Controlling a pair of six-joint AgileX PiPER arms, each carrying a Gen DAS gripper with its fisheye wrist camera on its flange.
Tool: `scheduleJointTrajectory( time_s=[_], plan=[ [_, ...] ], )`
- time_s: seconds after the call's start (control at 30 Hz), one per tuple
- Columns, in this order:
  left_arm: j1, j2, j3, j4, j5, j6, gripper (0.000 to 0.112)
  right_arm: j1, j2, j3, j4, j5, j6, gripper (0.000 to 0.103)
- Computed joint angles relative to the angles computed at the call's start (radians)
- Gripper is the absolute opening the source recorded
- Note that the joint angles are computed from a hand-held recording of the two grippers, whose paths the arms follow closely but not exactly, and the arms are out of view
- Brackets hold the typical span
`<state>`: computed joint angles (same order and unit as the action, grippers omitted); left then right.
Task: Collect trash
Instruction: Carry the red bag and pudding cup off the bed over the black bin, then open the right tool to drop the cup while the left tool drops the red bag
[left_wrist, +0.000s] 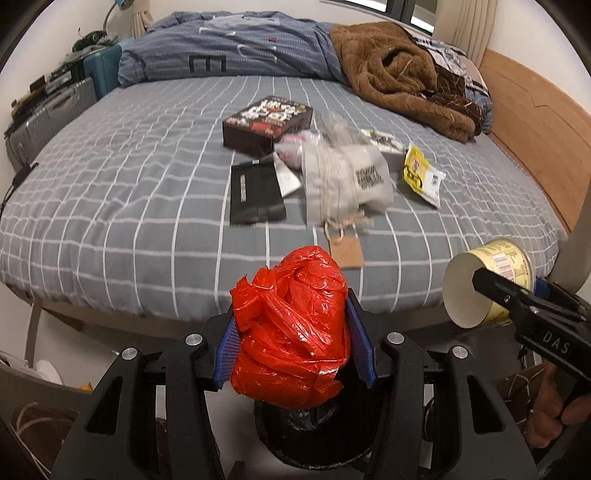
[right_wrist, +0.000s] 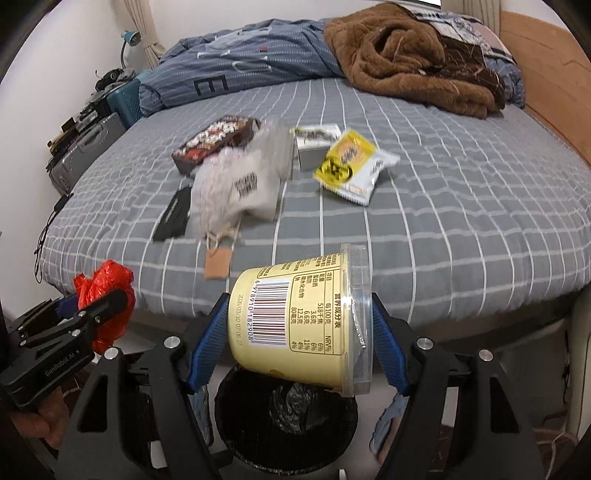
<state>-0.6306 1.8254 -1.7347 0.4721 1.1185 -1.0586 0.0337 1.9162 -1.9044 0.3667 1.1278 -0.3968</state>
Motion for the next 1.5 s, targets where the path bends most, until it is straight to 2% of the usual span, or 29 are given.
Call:
scheduleJointTrajectory(
  time_s=[0.43,0.73,0.9,1.07,1.5],
  plan=[
    [-0.063,-0.058,0.204,-0.034,-0.060,-0.119,0.051,-0.004,-0.109,0.302,-0.009,-0.071,-0.043,0.069],
    [-0.049,-0.048,0.332,-0.074,-0.152,-0.146,0.051,0.035,-0.090,0.414,-0.062,-0.127,-0.036,0.068],
    [-0.023,-0.016,0.391,-0.094,-0.223,-0.136,0.051,0.057,-0.024,0.438,-0.108,-0.155,-0.014,0.068],
    [0.019,0.039,0.435,-0.144,-0.296,-0.086,0.051,0.079,0.052,0.409,-0.127,-0.140,0.004,0.068],
    [0.065,0.118,0.427,-0.186,-0.315,-0.039,0.051,0.118,0.170,0.348,-0.128,-0.120,0.017,0.069]
  ],
)
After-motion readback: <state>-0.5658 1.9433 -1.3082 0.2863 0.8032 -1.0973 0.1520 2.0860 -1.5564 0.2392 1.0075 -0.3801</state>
